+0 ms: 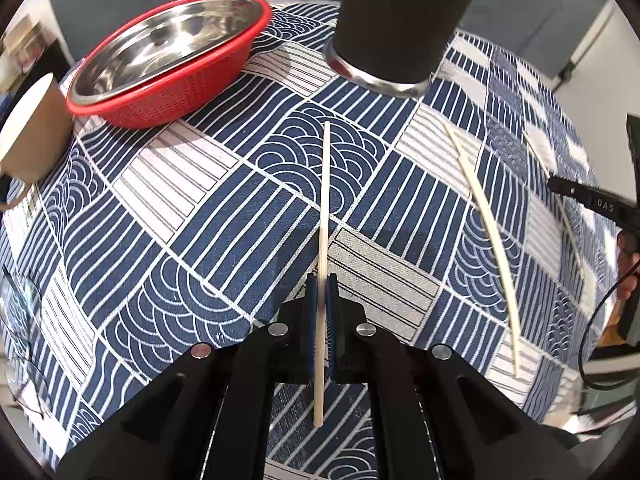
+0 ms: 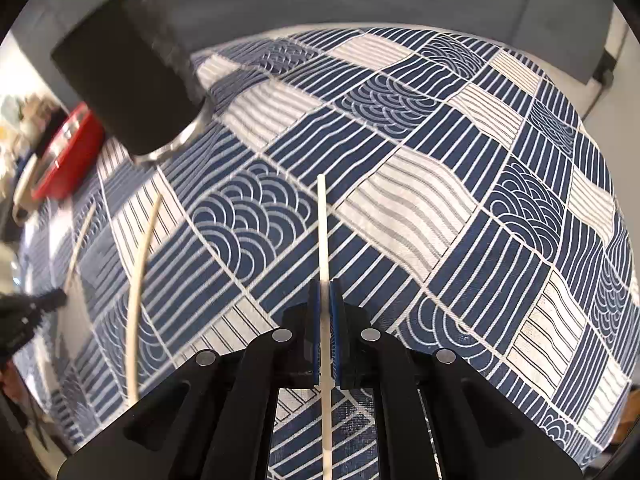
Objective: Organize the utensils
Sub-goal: 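Lift both chopsticks and carry them over the black holder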
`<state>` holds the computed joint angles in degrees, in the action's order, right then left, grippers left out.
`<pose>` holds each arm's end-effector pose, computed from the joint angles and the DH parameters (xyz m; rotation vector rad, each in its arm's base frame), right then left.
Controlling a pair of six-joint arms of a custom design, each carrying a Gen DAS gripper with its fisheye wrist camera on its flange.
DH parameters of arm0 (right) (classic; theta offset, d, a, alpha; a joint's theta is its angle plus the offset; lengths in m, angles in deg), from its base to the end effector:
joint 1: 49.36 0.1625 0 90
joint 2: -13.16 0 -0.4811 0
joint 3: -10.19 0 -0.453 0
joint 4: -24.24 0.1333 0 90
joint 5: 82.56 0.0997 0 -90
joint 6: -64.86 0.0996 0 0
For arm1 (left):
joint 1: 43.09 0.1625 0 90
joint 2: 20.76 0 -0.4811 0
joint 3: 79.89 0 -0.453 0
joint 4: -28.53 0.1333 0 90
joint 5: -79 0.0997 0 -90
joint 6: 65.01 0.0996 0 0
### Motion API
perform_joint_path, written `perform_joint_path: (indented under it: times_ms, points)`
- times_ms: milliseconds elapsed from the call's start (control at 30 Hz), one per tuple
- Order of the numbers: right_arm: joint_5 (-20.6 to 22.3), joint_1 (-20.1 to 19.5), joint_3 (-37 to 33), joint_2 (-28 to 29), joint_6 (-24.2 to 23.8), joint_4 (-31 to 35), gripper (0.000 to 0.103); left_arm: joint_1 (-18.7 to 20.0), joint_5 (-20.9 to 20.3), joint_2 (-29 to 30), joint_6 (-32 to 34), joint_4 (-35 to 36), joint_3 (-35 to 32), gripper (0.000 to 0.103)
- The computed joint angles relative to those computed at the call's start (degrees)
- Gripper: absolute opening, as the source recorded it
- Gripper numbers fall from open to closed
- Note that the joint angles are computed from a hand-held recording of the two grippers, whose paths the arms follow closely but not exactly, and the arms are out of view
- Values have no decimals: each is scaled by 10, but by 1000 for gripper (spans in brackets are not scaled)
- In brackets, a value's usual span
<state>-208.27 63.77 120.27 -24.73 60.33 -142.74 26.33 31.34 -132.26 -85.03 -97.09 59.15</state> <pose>0.3144 -0.5446 -0.0456 0.5716 -2.4644 0.2361 0.0700 -0.3835 0.3418 -0.0551 2.4511 -0.4916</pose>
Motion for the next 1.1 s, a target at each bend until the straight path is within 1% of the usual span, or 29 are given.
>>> perform_joint_path:
  times_ms: [167, 300, 500, 667, 800, 900, 1100]
  points:
    - [14, 3, -11, -9, -2, -18, 4, -9, -2, -16, 0, -11, -6, 4]
    - [26, 11, -35, -7, -10, -39, 4, -15, -14, -26, 6, -42, -18, 4]
    - [55, 31, -75, 1, -43, -78, 4, -36, 7, -23, 23, -72, -40, 4]
    - [74, 49, -108, 10, -69, -93, 4, -47, 25, -3, 60, -113, -67, 5]
    - [103, 58, -120, 11, -106, -123, 4, -55, 37, 16, 94, -138, -92, 5]
    - [120, 63, -130, 13, -116, -132, 4, -61, 47, 32, 119, -159, -108, 5]
    - [149, 71, -159, 25, -139, -144, 4, -68, 51, 70, 167, -209, -143, 5]
